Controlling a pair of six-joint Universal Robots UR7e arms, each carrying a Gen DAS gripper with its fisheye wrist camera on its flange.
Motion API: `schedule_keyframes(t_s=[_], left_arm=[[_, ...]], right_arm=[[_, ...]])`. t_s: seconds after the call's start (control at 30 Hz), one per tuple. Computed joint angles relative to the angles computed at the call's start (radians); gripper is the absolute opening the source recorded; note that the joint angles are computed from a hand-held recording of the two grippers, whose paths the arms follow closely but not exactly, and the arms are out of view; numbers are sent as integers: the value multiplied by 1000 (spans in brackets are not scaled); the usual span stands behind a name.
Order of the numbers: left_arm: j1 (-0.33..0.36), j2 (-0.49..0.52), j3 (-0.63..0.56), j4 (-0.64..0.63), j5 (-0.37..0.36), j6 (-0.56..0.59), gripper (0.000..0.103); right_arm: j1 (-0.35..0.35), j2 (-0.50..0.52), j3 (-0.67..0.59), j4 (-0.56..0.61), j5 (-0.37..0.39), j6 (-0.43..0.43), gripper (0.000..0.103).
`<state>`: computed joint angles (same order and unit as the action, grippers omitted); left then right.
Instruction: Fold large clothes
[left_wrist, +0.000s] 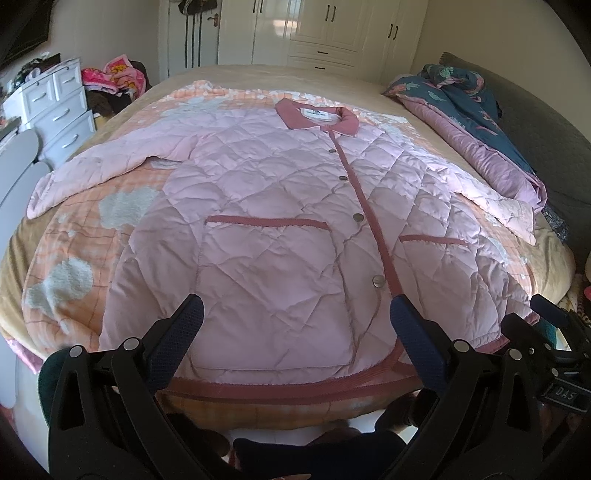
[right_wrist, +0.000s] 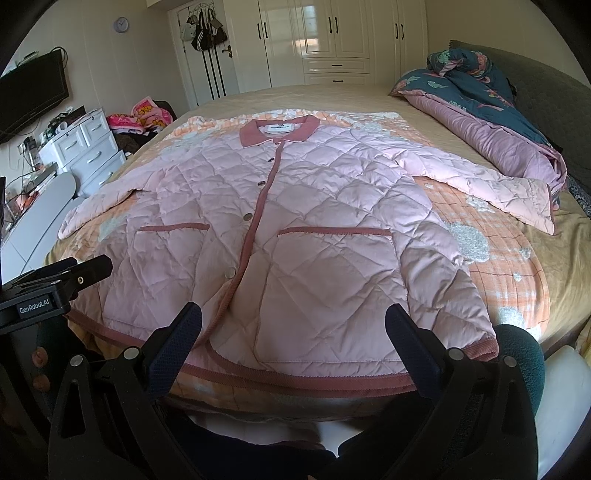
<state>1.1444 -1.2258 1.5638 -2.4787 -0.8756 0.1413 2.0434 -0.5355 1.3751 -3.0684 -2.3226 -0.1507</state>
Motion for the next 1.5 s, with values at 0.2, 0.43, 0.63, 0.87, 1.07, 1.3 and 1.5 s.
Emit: schedule_keyframes(t_s=[0.2, 0.43, 0.63, 0.87, 1.07, 1.3, 1.5], left_arm=[[-3, -3, 11, -5, -1, -1, 95], [-5, -3, 15, -5, 0, -5, 95], [-3, 1, 27, -16, -11, -4, 95], [9, 17, -1, 0, -25, 2, 95], [18, 42, -37, 14, -28, 1, 95], [23, 75, -83, 30, -26, 12, 95], [27, 114, -145, 50, -24, 12, 95]], right_arm=[[0, 2, -2, 3, -2, 0, 99], [0, 2, -4, 7, -3, 1, 99], [0, 1, -4, 9, -7, 1, 99], [-7, 11, -10, 18, -8, 2, 99], [-14, 19, -36, 57, -10, 15, 99], [-20, 36, -95, 120, -1, 20, 99], [-22, 66, -177, 166, 8, 2, 99]])
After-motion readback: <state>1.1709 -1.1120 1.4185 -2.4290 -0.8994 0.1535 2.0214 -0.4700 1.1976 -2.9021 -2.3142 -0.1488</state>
